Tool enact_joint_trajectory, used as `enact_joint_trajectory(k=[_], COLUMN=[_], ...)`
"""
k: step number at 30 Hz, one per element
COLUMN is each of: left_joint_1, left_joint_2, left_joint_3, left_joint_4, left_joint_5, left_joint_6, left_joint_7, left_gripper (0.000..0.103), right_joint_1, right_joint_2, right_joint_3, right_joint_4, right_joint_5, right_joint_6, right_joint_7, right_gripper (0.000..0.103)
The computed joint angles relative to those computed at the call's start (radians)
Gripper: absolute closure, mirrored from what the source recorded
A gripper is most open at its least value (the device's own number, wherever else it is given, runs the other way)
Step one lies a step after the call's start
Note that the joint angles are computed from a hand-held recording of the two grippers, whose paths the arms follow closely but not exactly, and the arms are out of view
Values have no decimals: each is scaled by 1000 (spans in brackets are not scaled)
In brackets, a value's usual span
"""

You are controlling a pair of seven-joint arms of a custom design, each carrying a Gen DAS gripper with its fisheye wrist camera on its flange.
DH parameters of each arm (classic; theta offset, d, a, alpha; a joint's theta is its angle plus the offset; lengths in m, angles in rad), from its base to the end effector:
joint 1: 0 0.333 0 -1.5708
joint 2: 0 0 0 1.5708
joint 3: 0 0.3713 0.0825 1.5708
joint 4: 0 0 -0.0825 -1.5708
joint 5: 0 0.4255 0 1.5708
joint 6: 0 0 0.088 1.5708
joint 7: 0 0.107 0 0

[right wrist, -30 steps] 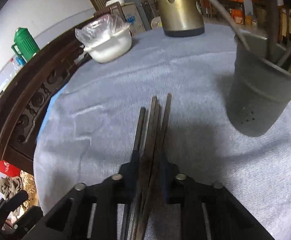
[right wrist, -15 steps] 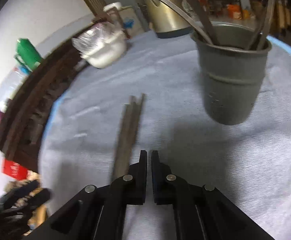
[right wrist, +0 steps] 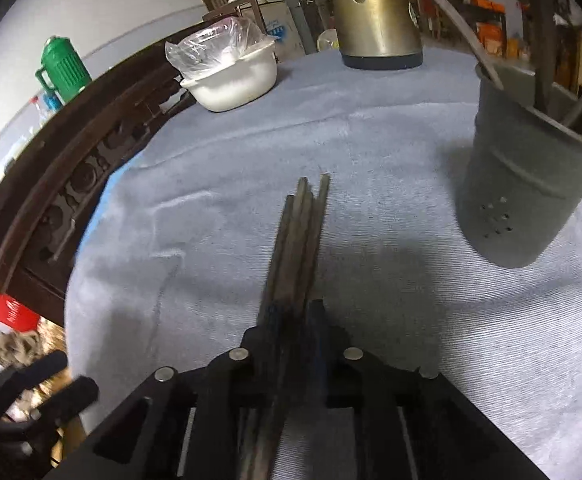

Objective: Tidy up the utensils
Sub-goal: 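Draw one chopstick out of the bundle with the right tool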

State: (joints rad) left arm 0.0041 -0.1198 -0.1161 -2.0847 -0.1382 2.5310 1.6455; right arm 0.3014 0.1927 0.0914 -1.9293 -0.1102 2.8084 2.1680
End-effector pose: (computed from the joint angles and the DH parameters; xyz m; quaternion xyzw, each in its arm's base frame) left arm 0.5900 -0.0678 0.5806 -0.6437 0.7112 -0.2332 0.1594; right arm 0.6401 0.2665 0.5024 -0.6241 0.7046 -0.1218 0.3150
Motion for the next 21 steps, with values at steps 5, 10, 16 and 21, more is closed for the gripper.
enact_joint_trajectory(k=[5,10,16,21], left_joint_1=[-5,-17,-38,-49], left_joint_2=[10,22,97,166], left_joint_3=[0,-3,-5,-19], left_joint_4=[7,26,130,212], left_joint_5=[-11,-35,-134,-191], left_joint_6=[-9,-18,-75,-146], left_joint_7=[8,37,129,181], left_gripper=[33,33,33,33], right_joint_1=[-14,-52,-62,-58], right_joint_2=[-45,-100,-145,-165], right_joint_3=[-16,1,-8,-6], right_joint_4=[-61,-133,-183,-236], right_joint_5=[3,125,206,347], right_joint_6=[-18,52,67,97], right_joint_7=[18,-39,-77,-159], right_gripper=[96,89,89,89])
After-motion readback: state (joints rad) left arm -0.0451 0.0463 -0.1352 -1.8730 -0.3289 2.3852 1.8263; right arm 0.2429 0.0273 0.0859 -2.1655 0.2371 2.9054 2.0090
